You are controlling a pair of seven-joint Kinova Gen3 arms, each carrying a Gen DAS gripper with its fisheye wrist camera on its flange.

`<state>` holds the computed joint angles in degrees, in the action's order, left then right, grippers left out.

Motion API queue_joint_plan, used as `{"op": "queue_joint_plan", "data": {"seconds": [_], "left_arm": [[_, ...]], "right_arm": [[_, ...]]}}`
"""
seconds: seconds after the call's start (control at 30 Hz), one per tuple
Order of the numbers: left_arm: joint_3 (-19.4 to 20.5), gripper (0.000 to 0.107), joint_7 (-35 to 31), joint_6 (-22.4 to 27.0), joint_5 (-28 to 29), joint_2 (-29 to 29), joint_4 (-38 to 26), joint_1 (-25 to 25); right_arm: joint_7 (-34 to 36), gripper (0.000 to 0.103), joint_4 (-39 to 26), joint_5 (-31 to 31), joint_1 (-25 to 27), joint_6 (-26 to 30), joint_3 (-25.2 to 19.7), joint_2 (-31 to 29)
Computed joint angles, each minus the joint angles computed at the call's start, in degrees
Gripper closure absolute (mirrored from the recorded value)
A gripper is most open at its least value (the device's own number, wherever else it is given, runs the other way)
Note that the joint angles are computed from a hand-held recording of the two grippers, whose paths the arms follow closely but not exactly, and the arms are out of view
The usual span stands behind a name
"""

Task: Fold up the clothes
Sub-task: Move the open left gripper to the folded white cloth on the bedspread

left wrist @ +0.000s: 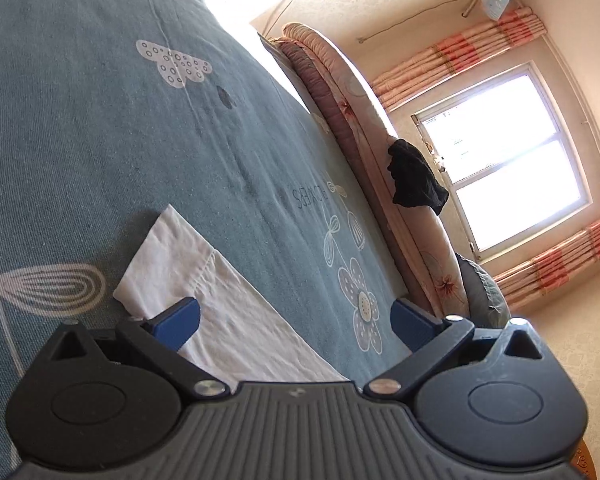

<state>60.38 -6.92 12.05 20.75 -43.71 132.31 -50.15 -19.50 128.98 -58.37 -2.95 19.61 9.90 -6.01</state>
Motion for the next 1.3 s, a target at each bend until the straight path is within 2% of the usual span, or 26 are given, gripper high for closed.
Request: {"op": "queue_joint_plan", "data": {"seconds": [0.07,0.2,0.33,0.4,0.53,0.67,0.8,1.3], "left_arm": [[0.9,0.007,-0.5,-2.3,0.8,1.5,1.7,-0.3],[0.6,0.011,1.2,-1.1,1.5,-0.3,3.4,-0.3],[-1.9,0.011,3.3,0.4,2.6,-5.2,4.3,1.9],[-2.3,0.011,4.1,-1.3,3.5,-5.4,5.2,3.9],[-0.9,0.011,6.5,-1.2,5.6,-4.6,5.0,5.0],[2.5,0.010,9.5,-0.6,7.6,-3.6,4.4,1.5],[3.8,0.008,9.7,-1.1,7.1,-2.9,3.5,-1.4],[5.1,0.007,9.4,2.5,7.0,-7.5,1.4,-7.4]], "right_arm": [[-1.9,0.000,-0.2,1.4,0.2,-0.3,-0.6,0.0],[-4.1,0.000,-0.4,2.6,-0.2,-1.0,-0.8,0.1],[-2.6,0.000,0.0,1.1,-1.2,-1.7,0.0,0.1],[-1.4,0.000,0.2,-0.1,-1.6,-2.0,0.3,0.1],[-1.2,0.000,0.5,-0.9,-1.9,-3.0,0.1,0.2],[-1.0,0.000,0.7,-1.5,-2.4,-3.6,0.2,0.1],[-0.2,0.000,1.0,-2.4,-3.0,-4.2,0.4,0.1],[4.9,0.000,1.7,-7.4,-3.5,-4.7,1.1,0.0]]}}
